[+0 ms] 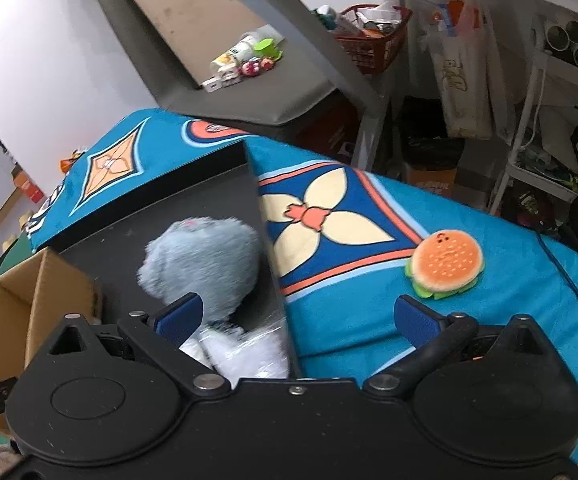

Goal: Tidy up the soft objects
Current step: 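Move the right gripper to the plush hamburger and close on it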

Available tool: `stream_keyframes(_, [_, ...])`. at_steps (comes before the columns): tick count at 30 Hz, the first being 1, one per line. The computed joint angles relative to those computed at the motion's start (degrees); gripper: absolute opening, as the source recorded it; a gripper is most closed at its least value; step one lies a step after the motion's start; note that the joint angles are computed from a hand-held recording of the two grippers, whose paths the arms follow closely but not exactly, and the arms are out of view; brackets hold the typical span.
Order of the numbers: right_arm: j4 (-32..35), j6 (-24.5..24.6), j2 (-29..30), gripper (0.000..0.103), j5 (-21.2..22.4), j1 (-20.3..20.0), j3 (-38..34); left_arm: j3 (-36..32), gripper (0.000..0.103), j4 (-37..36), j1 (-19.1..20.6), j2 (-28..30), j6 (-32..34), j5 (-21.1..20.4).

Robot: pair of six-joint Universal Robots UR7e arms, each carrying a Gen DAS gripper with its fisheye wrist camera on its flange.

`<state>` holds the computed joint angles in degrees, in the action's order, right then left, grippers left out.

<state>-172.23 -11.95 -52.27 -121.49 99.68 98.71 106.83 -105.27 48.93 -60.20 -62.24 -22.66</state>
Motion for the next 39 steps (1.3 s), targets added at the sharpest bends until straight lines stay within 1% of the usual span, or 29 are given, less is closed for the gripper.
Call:
stream_keyframes(3, [-2.1,-1.5,0.4,0.102,0.4,-1.1,-0.2,-1.4,0.073,3.9,0.0,0.9,-2.2,0.8])
stream_keyframes(6, [-4.9,-2.9,1.0,0.096,0.0,-2.1,-0.3,-2.8,0.073,7.8,0.0,1.9,-4.2,0.9])
stream_keyframes(8, [-4.7,-2.1,1.2,0.088,-0.1,-2.9,-0.6,-4.0,0.073,10.7,0.1,2.7,-5.6,1.1])
stream_keyframes(10, [-4.6,-1.0,1.2,0.081,0.2,-3.9,-0.8,-5.1,0.073,13.5,0.2,3.4,-7.0,1.3])
stream_keyframes(13, [-5.6,-0.6,1.7,0.071,-0.8,-4.8,-1.1,-6.2,0.073,16.5,0.4,4.1,-8.9,1.2])
stream_keyframes(17, [-5.6,-0.8,2.5,0.062,-2.7,-5.6,-2.1,-7.5,0.073,19.3,0.8,5.0,-10.8,1.3])
stream_keyframes(21, [-6.3,-1.8,3.3,0.053,-4.0,-5.8,-2.8,-8.2,0.073,20.4,1.2,5.4,-11.4,1.3])
stream_keyframes(23, [-6.6,-2.2,3.9,0.038,-5.5,-5.7,-3.3,-8.5,0.073,20.3,1.3,5.6,-11.3,1.3])
stream_keyframes(24, [-6.7,-2.3,4.2,0.033,-6.4,-5.6,-3.6,-8.3,0.073,20.0,1.3,5.5,-11.1,1.2])
stream_keyframes(25, [-7.2,-2.7,4.6,0.021,-7.6,-5.5,-3.8,-8.3,0.073,19.6,1.4,5.4,-10.9,1.2])
stream_keyframes(26, [-7.7,-3.2,4.8,0.015,-8.3,-5.5,-4.0,-8.1,0.073,19.2,1.4,5.3,-10.4,1.2])
stream_keyframes(27, [-8.0,-3.4,4.7,0.013,-8.4,-5.6,-3.9,-8.0,0.073,18.9,1.4,5.3,-10.2,1.2])
stream_keyframes(29, [-8.4,-3.8,4.4,0.002,-8.3,-5.6,-3.6,-7.6,0.073,17.9,1.4,4.9,-9.7,1.0])
stream_keyframes(31, [-9.0,-4.5,4.1,0.0,-8.3,-5.4,-3.2,-7.0,0.073,16.5,1.3,4.6,-8.8,1.0])
stream_keyframes(37, [-10.7,-5.4,3.6,0.0,-8.2,-4.8,-2.7,-5.2,0.073,13.6,1.0,3.2,-8.0,1.3])
stream_keyframes(39, [-9.3,-5.0,3.4,0.004,-8.4,-4.6,-3.0,-4.6,0.073,12.4,0.9,2.8,-7.4,1.2])
